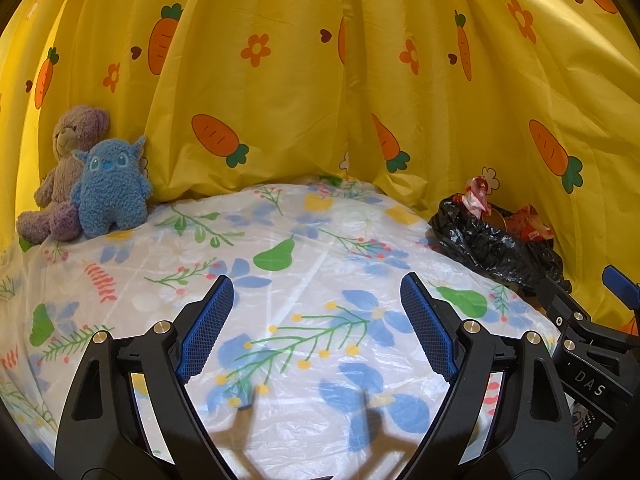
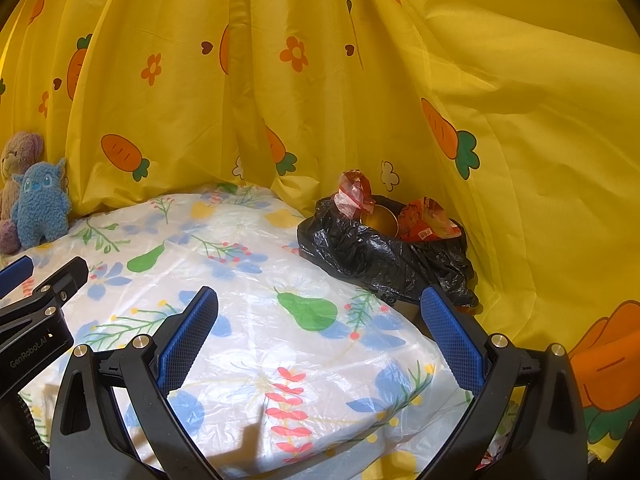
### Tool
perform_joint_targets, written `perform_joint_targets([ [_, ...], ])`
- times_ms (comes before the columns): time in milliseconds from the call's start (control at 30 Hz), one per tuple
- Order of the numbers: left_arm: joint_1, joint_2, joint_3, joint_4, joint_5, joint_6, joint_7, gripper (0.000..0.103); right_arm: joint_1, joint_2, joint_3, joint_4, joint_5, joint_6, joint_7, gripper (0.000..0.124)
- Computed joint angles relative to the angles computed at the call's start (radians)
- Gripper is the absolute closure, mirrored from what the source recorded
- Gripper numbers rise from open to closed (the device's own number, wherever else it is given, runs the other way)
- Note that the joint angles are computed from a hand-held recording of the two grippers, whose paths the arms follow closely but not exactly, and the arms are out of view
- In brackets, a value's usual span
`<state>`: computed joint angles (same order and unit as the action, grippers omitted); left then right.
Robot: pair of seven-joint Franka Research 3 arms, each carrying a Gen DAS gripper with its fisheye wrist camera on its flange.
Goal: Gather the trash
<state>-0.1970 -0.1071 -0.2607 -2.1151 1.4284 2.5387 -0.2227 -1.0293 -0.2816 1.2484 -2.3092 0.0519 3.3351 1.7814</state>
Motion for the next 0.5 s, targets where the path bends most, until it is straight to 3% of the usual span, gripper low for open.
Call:
perform_joint_targets([
  [500,-0.005,0.003,-0.001,0.003,0.002,-0.002,0.006,0.019,0.004,0.002,-0.004,-0.002,-0.002,0.001,0.0,0.027],
])
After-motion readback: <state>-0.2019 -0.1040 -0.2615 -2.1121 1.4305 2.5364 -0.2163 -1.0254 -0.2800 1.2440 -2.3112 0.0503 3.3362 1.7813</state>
